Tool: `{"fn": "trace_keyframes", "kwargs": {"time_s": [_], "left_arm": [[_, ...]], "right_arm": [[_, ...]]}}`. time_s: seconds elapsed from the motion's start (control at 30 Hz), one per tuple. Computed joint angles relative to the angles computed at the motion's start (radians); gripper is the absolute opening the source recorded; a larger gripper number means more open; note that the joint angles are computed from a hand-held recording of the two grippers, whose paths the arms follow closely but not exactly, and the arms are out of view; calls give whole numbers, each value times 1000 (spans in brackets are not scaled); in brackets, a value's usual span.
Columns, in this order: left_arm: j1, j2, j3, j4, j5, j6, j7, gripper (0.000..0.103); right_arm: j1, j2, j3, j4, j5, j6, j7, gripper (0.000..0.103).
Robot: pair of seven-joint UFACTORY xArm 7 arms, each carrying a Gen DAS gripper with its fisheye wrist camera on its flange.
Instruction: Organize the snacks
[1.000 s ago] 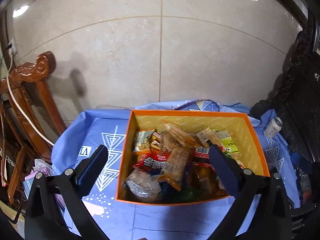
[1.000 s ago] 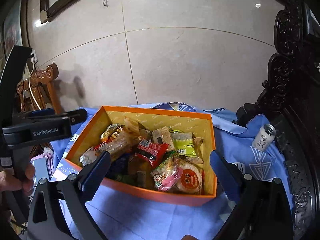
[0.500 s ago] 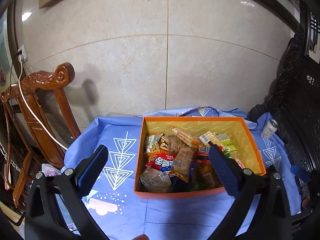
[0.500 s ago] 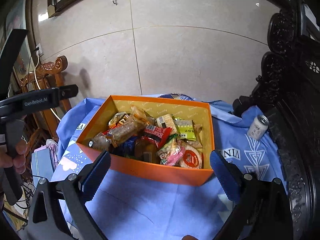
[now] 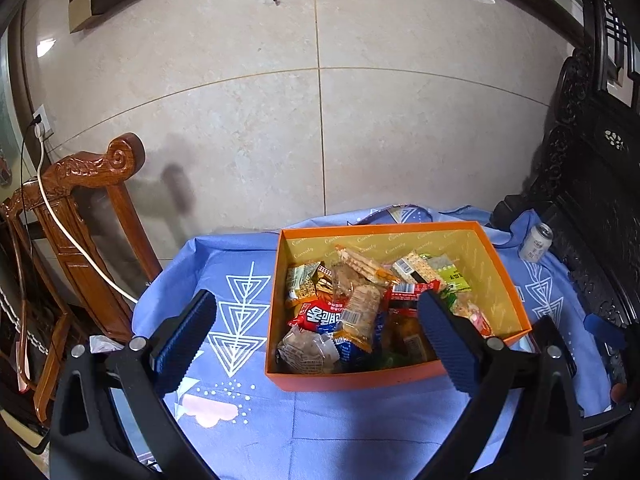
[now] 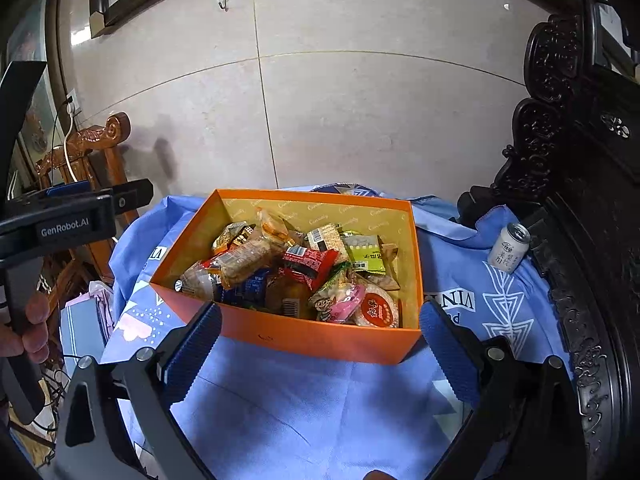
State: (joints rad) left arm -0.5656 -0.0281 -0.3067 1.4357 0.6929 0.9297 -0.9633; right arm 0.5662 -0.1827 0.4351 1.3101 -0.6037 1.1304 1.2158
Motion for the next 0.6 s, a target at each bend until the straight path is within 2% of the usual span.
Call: {"fn": "trace_keyframes", "kwargs": {"time_s": [0.27, 0.47, 0.6], "left_arm": [[-1, -8, -5, -12, 29, -8, -22, 99], [5, -18, -4, -19, -6, -8, 8, 99], [22, -41, -2, -39, -13, -20, -24, 99]], "right_arm": [[0, -1, -1, -1, 0, 0, 3, 100], [1, 2, 0, 5, -3, 5, -1, 100], [3, 1, 3, 7, -5, 8, 2, 100]]}}
